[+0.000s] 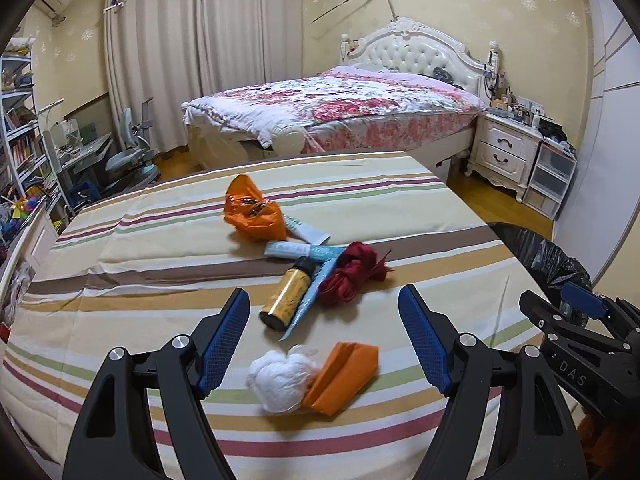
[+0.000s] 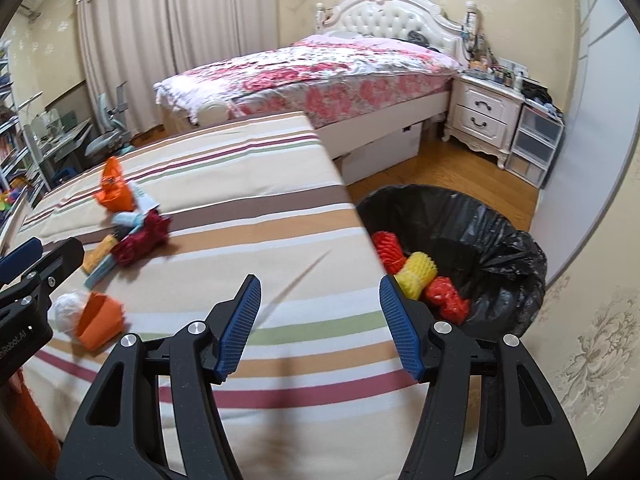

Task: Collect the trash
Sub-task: 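Move both open tools back over the remaining trash on the bedspread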

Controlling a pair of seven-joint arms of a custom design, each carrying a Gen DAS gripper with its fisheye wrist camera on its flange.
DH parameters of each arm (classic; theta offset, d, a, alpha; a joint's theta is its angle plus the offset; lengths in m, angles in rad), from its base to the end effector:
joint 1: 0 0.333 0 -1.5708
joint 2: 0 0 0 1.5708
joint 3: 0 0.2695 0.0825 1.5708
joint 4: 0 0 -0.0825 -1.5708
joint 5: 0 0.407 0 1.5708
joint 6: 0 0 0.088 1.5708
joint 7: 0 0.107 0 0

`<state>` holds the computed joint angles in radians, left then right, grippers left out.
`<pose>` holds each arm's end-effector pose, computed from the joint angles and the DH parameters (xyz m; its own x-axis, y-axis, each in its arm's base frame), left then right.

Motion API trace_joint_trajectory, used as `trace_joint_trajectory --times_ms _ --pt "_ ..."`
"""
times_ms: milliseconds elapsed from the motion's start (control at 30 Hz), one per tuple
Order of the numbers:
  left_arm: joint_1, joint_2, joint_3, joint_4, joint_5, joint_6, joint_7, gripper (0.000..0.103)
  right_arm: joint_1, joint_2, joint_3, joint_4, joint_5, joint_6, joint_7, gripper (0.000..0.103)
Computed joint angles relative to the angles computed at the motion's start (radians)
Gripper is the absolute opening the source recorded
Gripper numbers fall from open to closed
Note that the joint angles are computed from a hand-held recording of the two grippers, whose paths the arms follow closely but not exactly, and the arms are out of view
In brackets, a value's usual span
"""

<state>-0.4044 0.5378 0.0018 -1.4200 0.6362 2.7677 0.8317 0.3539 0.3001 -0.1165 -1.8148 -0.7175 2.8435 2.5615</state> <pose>0.6817 -0.3183 0.4271 -0.1469 -0.9886 -0.0333 -0.6129 0.1174 -0.7814 0.6508 0.1989 0.3937 -0.0995 -0.9939 -0.0483 -0.6697 0.1028 -0.7355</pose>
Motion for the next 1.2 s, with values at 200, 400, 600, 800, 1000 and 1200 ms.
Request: trace_joint_trajectory --times_ms 200,400,600,800,1000,1200 --pt "0.013 -0.108 0.026 -0.156 0.061 0.019 -0.095 0.075 0.016 0.011 0.036 0.007 0.04 0.006 -0.088 0.065" --pt "0.059 -0.183 0.014 -0.267 0.118 0.017 -0.171 0.075 0.033 0.036 0.059 0.031 0.108 0.016 -0.19 0.066" --pt "0.113 -0.229 -0.005 -0.341 0.142 0.009 -0.226 0.075 0.026 0.067 0.11 0.057 0.251 0.022 -0.359 0.071" --pt "0.151 -0.256 -0.014 -0.381 0.172 0.006 -0.275 0.075 0.046 0.111 0.129 0.104 0.351 0.01 -0.495 0.076" --pt "0.179 -0.259 -0.028 -0.394 0.16 0.005 -0.278 0.075 0.071 0.171 0.129 0.181 0.423 -0.04 -0.586 0.08" --pt "0.192 -0.255 -0.037 -0.398 0.129 0.008 -0.254 0.075 0.111 0.209 0.073 0.238 0.398 -0.076 -0.53 0.08"
